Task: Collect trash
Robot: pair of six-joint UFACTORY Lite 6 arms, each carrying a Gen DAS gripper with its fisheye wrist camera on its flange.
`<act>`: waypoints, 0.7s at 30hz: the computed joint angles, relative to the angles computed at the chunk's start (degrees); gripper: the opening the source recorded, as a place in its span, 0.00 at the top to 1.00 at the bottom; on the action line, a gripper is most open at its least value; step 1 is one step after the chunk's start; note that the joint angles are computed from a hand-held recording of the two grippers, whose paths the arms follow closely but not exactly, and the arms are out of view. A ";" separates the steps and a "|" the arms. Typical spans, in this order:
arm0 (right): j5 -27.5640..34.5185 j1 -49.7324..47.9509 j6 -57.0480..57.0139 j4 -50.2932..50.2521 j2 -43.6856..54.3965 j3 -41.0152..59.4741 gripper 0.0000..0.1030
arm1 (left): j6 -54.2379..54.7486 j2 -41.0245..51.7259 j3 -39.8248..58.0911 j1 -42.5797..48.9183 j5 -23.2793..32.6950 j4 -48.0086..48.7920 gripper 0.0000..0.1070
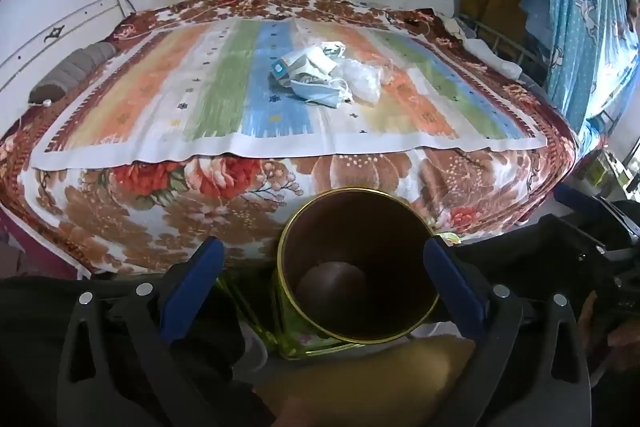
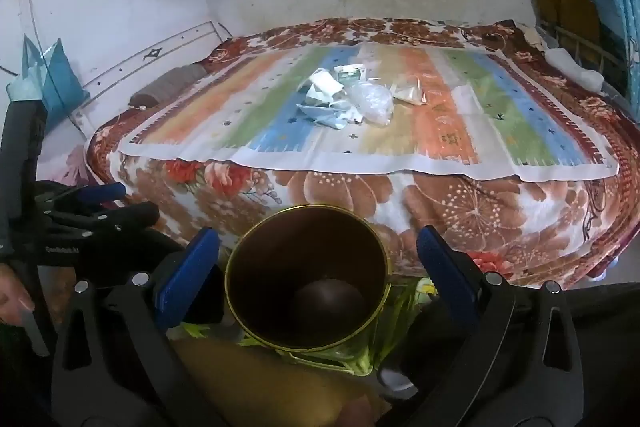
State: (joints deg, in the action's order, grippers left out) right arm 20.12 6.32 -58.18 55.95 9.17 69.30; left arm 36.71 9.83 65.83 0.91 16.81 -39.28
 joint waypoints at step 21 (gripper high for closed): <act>-1.25 1.75 0.72 -0.91 -0.12 -0.87 0.08 | 8.57 2.20 0.95 -1.48 0.25 -6.86 0.09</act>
State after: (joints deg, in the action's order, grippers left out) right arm 18.87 8.07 -57.46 55.04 9.05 68.42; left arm 45.29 12.04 66.77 -0.58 17.06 -46.15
